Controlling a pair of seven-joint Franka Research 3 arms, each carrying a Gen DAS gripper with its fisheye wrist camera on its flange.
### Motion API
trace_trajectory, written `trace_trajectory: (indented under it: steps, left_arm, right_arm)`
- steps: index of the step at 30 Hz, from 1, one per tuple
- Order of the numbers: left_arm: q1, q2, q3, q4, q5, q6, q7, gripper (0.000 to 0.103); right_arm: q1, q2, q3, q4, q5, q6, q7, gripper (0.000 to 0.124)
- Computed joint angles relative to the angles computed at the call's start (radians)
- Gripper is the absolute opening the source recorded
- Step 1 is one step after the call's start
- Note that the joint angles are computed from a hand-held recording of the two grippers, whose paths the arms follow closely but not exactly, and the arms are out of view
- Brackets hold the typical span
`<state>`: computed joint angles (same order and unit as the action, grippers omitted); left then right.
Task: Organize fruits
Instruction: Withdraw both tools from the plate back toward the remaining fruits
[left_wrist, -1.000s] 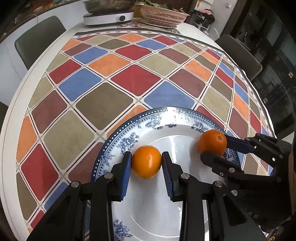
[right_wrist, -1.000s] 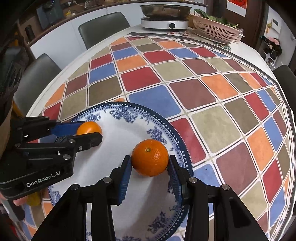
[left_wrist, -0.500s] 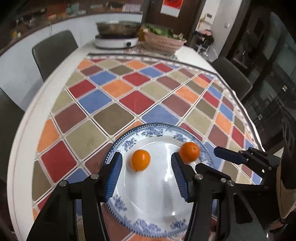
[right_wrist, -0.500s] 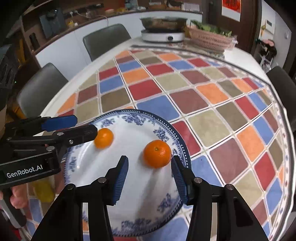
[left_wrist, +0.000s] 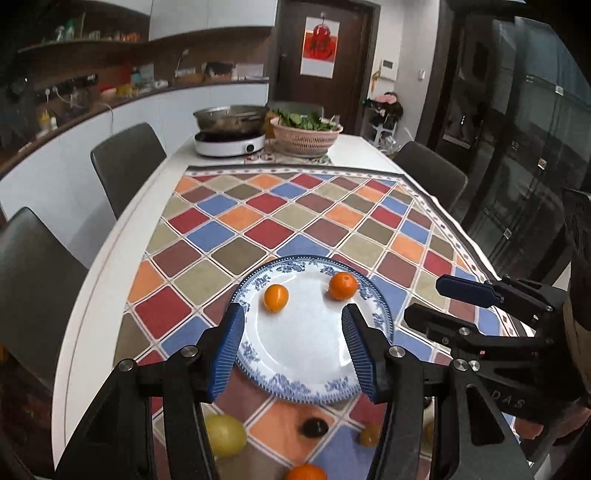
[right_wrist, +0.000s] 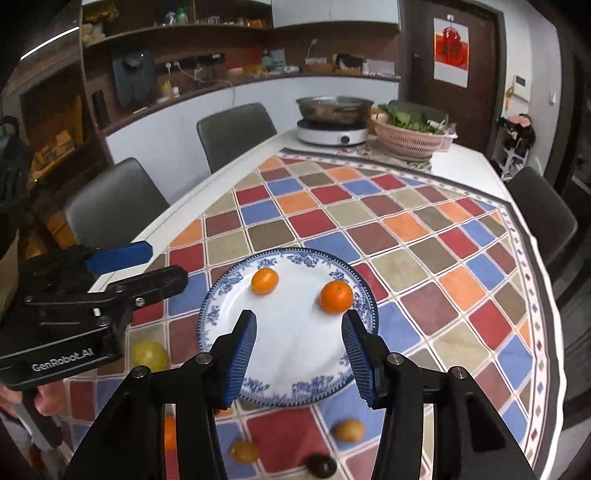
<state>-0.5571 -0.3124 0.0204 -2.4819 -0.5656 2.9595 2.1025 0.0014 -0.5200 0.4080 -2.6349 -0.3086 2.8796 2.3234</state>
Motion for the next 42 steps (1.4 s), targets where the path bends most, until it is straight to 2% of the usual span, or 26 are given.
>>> trace_trajectory:
  steps: [11,14,20,30,42]
  left_arm:
    - [-0.077,-0.247,0.062,-0.211,0.076,0.059,-0.062,0.061]
    - [-0.073,-0.301,0.063,-0.262,0.119,0.078,-0.092,0.063]
    - [-0.059,-0.399,0.066,-0.353,0.198,0.085,-0.154,0.065]
    - [-0.056,-0.49,0.099,-0.465,0.319,0.09,-0.246,0.067]
    - [-0.096,-0.457,0.189,-0.527,0.468,0.129,-0.305,0.067]
  right_arm:
    - [0.021,-0.221,0.112,-0.101,0.028,-0.028,0.126,0.049]
    - [0.03,-0.271,0.142,-0.121,0.038,-0.042,0.161,0.054]
    - [0.049,-0.332,0.2,-0.143,0.035,-0.074,0.22,0.055]
    - [0.097,-0.359,0.243,-0.174,0.01,-0.108,0.294,0.055]
    - [0.151,-0.264,0.229,-0.19,-0.019,-0.114,0.337,0.055]
